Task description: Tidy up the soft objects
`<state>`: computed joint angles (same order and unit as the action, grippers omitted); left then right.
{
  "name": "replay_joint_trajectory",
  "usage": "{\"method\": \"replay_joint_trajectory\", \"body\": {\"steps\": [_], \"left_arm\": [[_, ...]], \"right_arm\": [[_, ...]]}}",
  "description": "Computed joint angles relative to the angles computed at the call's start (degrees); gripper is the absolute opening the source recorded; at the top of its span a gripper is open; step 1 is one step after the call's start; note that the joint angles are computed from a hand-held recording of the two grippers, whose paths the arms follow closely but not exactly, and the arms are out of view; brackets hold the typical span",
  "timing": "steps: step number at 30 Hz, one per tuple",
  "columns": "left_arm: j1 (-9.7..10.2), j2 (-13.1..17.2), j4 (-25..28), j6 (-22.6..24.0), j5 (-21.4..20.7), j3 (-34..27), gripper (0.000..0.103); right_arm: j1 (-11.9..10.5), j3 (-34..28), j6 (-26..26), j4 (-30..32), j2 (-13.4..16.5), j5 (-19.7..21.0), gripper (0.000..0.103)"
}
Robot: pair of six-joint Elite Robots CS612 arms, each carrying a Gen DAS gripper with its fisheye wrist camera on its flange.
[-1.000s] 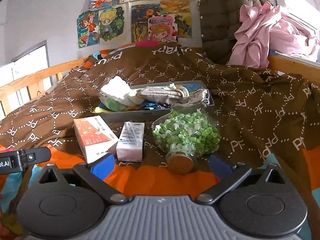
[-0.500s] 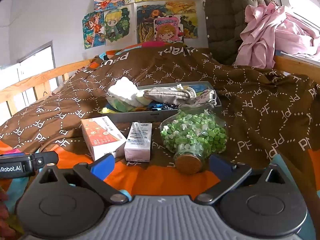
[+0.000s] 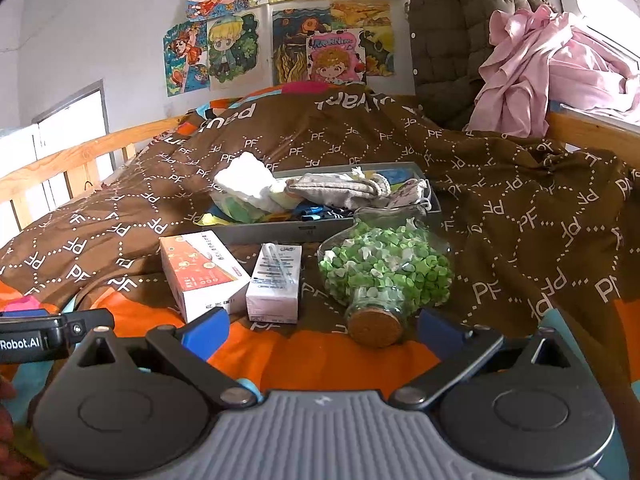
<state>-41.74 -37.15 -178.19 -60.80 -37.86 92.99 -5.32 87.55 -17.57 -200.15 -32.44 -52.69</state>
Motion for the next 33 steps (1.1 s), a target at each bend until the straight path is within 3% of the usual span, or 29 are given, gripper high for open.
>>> {"method": "replay_joint_trajectory", "body": {"steps": [33], "left_arm": [[0.06,-0.2,0.6,-0.6,-1.1,0.1,0.102]], "right_arm": [[0.0,0.1,-0.3,0.3,-0.1,-0.1,0.103]]}}
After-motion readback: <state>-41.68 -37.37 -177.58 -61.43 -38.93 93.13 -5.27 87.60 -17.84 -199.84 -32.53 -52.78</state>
